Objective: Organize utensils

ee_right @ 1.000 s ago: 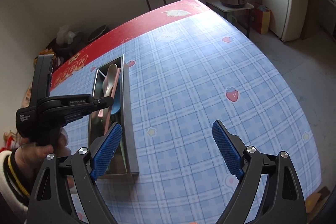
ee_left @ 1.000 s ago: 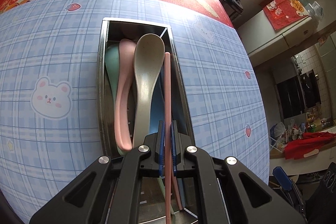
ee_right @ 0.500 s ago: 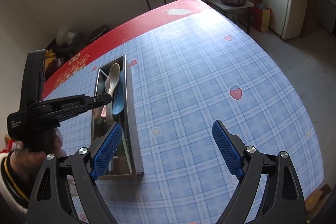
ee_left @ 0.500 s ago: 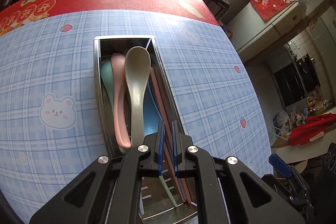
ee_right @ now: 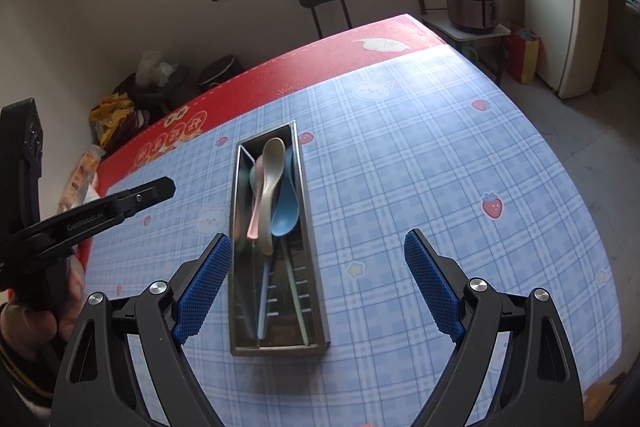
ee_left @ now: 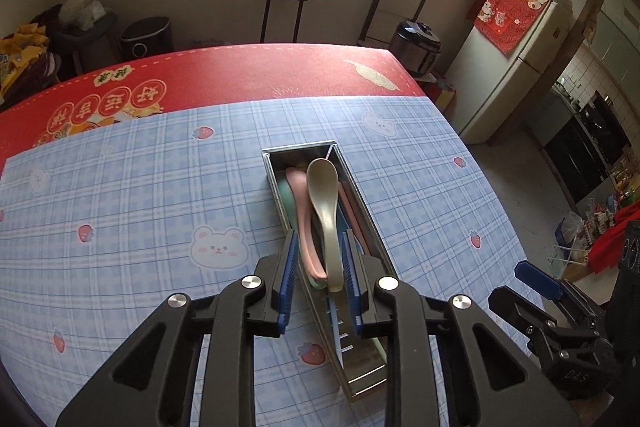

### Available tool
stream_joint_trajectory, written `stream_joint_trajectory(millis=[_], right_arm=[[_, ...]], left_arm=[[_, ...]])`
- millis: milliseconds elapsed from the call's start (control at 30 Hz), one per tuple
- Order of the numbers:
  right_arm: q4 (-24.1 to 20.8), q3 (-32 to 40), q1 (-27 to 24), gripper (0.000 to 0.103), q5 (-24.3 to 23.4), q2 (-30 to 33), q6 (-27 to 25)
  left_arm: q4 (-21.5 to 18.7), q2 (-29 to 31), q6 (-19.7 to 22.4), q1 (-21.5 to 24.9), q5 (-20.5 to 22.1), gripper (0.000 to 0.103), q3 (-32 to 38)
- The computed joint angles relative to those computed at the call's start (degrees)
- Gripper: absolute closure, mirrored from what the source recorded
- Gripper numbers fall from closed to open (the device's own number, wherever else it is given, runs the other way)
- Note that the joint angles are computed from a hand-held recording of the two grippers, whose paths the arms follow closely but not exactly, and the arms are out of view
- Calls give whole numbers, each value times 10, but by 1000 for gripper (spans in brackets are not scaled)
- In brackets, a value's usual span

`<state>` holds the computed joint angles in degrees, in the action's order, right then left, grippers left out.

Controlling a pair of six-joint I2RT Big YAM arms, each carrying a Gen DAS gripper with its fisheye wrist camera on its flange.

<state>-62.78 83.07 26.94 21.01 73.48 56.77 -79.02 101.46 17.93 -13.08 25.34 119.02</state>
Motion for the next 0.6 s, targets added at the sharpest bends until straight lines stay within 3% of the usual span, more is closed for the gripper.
stream_joint_trajectory(millis=[133, 267, 300, 433, 600], right_arm=[[-6, 35, 15, 18, 12, 12, -13], [-34, 84, 36, 18, 38, 30, -33], [-39, 97, 41, 18, 46, 35, -37], [-60, 150, 65, 18, 88, 49, -49], [-79, 210, 103, 18, 155, 68, -77]], left_arm=[[3, -19, 6, 25, 3, 57, 14], [23, -49, 8, 52, 0, 16, 19], [35, -60, 4, 60, 2, 10, 15], [42, -79, -16, 94, 13, 6, 35], [84, -117, -33, 133, 26, 6, 22]])
